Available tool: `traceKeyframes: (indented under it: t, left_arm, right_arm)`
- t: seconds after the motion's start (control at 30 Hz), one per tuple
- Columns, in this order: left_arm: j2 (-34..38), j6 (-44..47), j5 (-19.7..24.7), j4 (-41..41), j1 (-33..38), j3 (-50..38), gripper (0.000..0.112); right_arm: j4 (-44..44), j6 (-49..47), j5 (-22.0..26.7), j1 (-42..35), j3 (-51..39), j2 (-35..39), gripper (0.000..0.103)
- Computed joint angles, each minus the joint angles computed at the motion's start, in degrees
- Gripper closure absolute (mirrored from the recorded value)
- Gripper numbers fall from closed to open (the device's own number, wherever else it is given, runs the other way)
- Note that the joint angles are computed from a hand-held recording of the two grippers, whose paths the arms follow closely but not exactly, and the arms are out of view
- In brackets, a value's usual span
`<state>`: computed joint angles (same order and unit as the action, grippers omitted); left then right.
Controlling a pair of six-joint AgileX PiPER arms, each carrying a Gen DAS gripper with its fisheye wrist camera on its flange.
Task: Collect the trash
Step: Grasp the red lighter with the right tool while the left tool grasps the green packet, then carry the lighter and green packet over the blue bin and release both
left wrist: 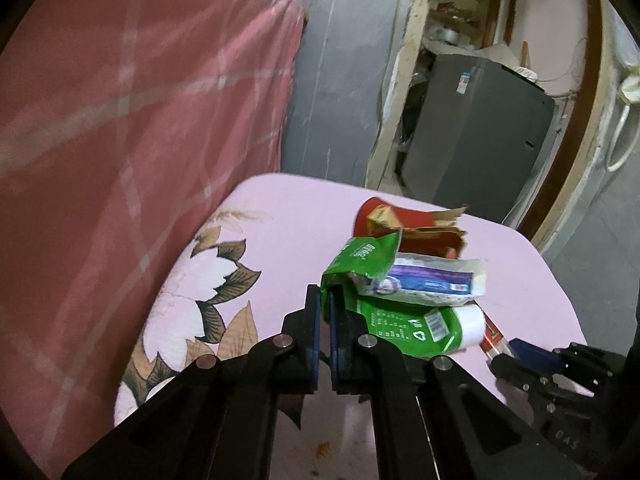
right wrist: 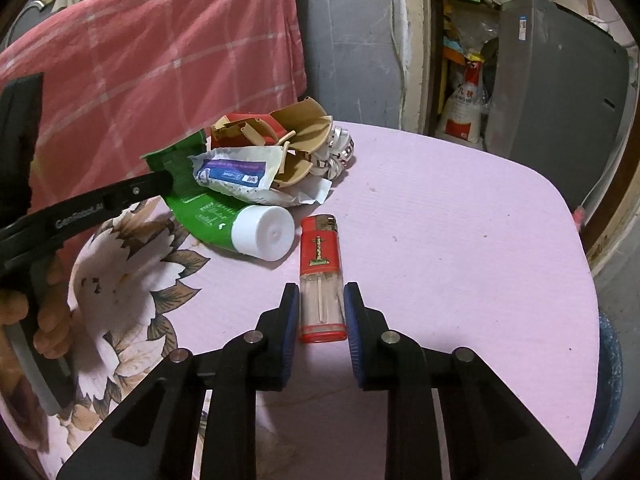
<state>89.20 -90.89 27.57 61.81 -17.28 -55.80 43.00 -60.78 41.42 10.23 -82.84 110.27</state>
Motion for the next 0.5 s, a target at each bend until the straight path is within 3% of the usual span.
traceKeyframes:
  t: [0.1,0.37,0.5]
  left_arm:
    - [-1.35,-7.05,3.85,7.04,-4.0,1.87,0.112]
    - [-2.64,-17.09,13.97,15.71,-13.11,3.75,0.112]
    - [-2.36,-18.3,14.9,17.22,-15.25,3.41,0.112]
  right_arm:
    - [3.73,-2.49,-1.16,-1.39,2.25,-1.56,0.083]
    - [16.85,-16.13,-5.11,-5.3,10.19,-6.83,0.083]
    - [22.13,-21.52,-5.56,-7.15,12.71,-8.61,0.083]
